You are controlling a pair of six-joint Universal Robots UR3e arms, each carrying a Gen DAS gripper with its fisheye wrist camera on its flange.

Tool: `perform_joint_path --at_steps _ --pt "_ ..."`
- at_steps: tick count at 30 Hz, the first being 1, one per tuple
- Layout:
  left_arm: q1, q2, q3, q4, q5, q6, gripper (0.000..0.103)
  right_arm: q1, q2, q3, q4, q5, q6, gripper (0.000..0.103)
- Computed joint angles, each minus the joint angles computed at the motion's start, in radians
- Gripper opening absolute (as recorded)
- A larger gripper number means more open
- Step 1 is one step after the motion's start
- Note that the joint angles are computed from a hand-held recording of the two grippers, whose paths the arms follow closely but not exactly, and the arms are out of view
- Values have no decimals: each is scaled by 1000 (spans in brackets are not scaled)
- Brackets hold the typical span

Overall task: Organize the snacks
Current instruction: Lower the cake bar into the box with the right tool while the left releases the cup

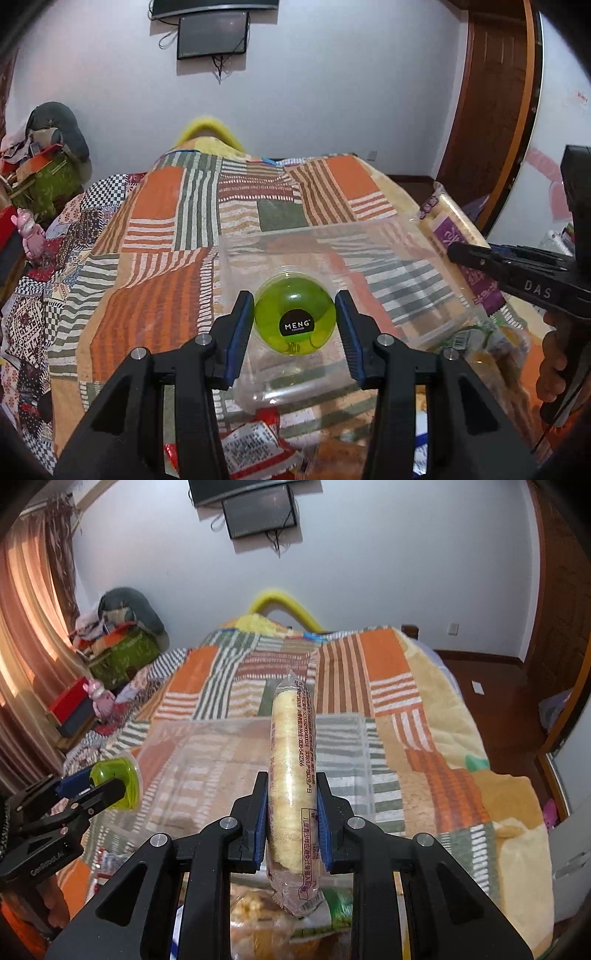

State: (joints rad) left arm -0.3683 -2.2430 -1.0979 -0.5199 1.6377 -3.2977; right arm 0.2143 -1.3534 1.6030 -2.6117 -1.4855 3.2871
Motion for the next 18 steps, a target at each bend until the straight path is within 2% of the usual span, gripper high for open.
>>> perform_joint_path --at_steps 8,15,17,18 --pt "-1 -126 167 -117 -20 -1 45 12 79 -98 99 -11 -44 21" --pt "-8 -162 223 -195 -19 12 45 15 88 -119 147 -20 -80 22" --pt "-4 -159 215 -203 -34 7 45 15 76 -113 151 -25 -83 24" --pt "-7 -152 198 -184 -29 3 45 13 63 -103 145 -23 -84 28"
